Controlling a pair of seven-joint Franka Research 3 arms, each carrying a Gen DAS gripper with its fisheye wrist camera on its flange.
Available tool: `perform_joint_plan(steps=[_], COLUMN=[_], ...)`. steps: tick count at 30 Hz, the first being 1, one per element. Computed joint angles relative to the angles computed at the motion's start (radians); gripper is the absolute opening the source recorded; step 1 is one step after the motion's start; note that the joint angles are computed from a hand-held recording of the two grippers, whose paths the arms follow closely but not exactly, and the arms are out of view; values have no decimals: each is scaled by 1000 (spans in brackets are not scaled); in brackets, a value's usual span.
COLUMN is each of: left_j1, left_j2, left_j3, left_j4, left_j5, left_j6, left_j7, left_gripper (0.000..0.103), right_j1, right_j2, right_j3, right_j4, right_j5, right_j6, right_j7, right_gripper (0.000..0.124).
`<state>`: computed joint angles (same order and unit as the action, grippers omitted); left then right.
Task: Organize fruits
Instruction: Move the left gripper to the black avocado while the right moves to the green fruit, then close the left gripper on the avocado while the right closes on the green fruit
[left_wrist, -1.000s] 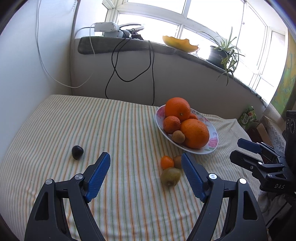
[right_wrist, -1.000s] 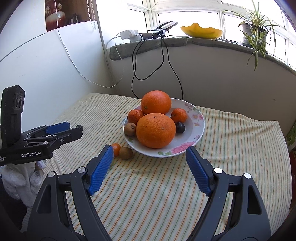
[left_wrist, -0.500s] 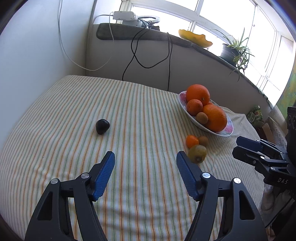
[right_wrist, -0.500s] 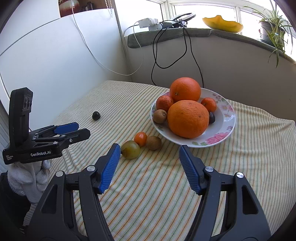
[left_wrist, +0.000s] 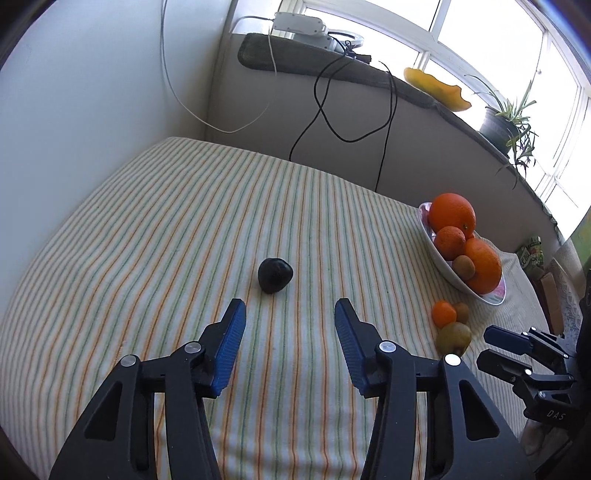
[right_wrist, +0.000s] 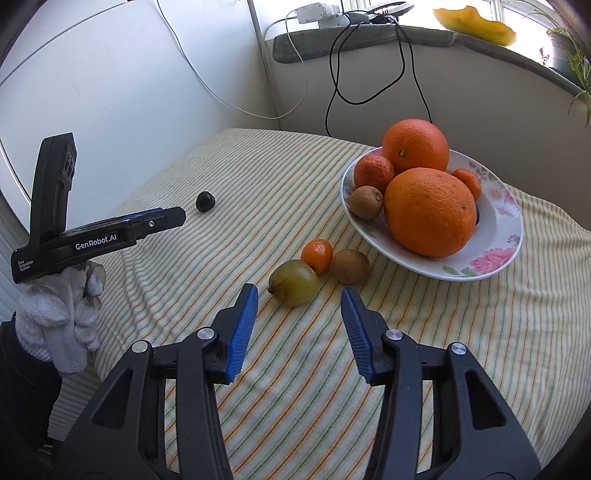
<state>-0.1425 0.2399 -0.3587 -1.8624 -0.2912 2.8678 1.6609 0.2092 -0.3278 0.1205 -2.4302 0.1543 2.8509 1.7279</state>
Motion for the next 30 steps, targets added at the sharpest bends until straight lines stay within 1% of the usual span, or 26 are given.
perform_joint_plan(steps=[4,14,17,22,23,24,26,30], left_j1=[-2,-20,-16,-21,-21,-21,-19,-23], left_j2=[26,91,103,115,119,125,135,137], left_j3=[2,21,18,25,26,25,24,30], left_j4=[33,120,134,149,155,161,175,178], left_j5=[15,110,121,144,149,152,154,169], left_j6=[-19,-64,-79,-96,-100,-106,-119,-120], left_j7=[-4,-55,-61,-83,-86,-87,-90,-100], left_gripper=[44,41,38,37,36,35,30,26], right_j1=[0,8,8,13,15,16,13,14], right_j2=[19,52,66,83,88,92,100,105], right_j3=[3,-4,-5,-5,-6,-7,-4,-9], right_j4=[13,39,52,70,75,79,88,93], right_j5=[-7,-7,-10,-16,-16,-18,-30,-35], right_j6=[-8,-21,-26,-39,-42,-46,-53,-55], right_j7=[4,4,9,13,12,12,23,31], right_gripper=[49,48,48,48,46,42,40,36])
